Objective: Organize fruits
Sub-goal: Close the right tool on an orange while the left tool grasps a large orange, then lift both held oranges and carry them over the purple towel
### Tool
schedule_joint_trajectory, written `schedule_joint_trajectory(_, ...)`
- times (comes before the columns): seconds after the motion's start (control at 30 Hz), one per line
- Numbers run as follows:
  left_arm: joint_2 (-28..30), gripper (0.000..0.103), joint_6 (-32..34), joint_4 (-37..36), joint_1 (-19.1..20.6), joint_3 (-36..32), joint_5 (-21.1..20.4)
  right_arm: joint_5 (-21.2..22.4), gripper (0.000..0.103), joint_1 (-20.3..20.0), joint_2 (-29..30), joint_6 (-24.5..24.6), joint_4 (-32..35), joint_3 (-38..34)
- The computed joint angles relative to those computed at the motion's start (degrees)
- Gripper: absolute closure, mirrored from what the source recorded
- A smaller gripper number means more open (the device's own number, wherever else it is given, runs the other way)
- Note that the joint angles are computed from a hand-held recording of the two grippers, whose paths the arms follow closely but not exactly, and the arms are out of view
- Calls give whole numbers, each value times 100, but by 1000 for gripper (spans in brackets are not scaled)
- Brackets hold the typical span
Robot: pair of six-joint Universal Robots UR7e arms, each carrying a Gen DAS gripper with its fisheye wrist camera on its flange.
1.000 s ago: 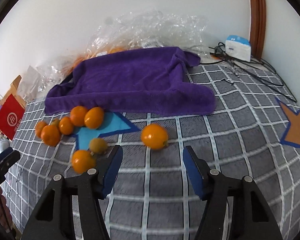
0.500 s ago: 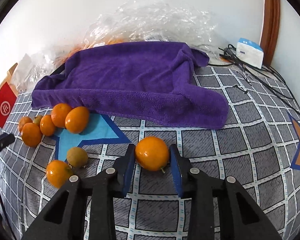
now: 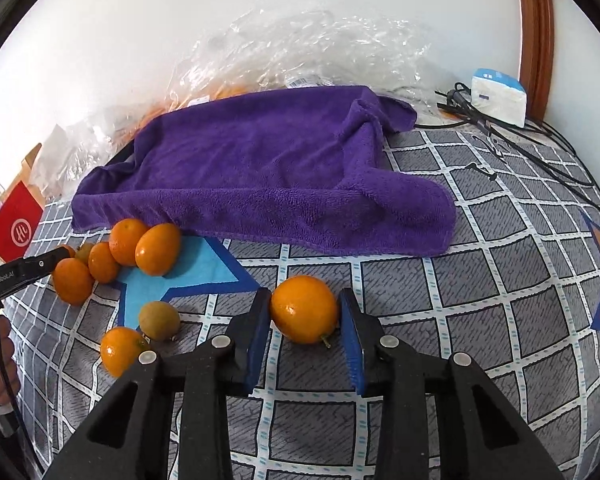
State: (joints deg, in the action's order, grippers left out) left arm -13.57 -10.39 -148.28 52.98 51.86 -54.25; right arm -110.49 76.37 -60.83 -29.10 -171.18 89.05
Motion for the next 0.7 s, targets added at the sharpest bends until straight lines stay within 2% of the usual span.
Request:
schedule_joint_trajectory(0.1,-171,64,-8,-121,-42,278,150,-1,69,0,-4,-6,-7,9)
schedule_joint_trajectory(0.17,-263,64,76,-229,-103,499,465,-27,69,8,2,-40,-2,5)
schedule_joint_trajectory(0.23,-318,64,196,-326,-121,652,599,-64,68,22,13,-71,-14,5)
schedule_joint_trajectory(0.37,-382,63,471,-809,-110,947,506,-79,68,37,10,-122,-22,32)
schedule_joint_trajectory(0.43,-375,63,504,-890,-105,979,488,-35,62,31,-4,-141,11,41)
schedule_joint_trajectory(0.53,-344,62,366,-679,-70,893,437,-32,59,40,-1,-195,39,38)
schedule_joint_trajectory(0.7,-381,58,359,-805,-24,937,198,-259,58,115,65,-366,-72,36)
